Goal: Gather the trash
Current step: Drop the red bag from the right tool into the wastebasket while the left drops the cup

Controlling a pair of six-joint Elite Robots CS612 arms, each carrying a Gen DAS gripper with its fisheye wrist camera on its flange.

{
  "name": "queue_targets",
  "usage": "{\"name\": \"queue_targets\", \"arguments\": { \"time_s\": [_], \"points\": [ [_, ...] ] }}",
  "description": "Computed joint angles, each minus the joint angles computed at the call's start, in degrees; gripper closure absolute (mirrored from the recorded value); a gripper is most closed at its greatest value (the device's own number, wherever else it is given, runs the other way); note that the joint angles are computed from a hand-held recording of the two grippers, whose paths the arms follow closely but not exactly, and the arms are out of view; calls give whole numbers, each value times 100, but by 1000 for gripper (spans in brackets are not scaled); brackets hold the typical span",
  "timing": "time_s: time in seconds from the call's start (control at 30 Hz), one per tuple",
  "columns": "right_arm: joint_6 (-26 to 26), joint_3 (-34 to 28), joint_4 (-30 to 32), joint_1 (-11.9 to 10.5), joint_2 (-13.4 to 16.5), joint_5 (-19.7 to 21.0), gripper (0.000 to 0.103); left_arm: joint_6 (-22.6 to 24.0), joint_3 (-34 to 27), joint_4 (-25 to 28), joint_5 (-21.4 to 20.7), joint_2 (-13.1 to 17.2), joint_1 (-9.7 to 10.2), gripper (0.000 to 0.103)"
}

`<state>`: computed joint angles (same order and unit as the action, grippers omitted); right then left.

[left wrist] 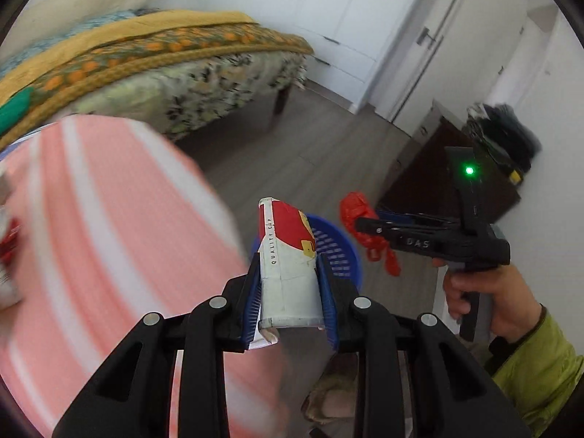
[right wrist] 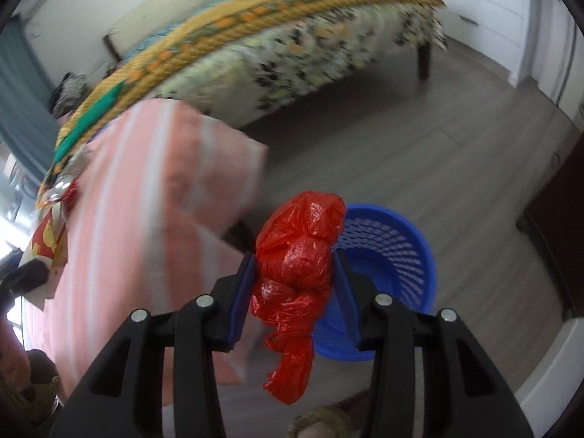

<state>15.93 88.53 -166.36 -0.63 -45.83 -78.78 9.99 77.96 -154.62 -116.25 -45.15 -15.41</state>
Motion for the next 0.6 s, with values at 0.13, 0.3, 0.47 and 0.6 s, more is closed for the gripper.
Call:
{"name": "queue_targets", "arguments": {
  "time_s": [0.13, 0.3, 0.47, 0.6],
  "points": [
    [231, -68, 93, -274, 226, 297, 61, -99, -560, 460, 167, 475, -310, 73],
    [502, -234, 142, -493, 504, 649, 58, -154, -1047, 801, 401, 958, -562, 69],
    [839, -270, -141, -651, 669, 862, 27, -617, -1272, 489, 411, 1256, -622, 21],
    [1005, -73, -653, -678, 564, 523, 16, -812, -917, -565, 512, 1079, -621, 5]
  ]
}}
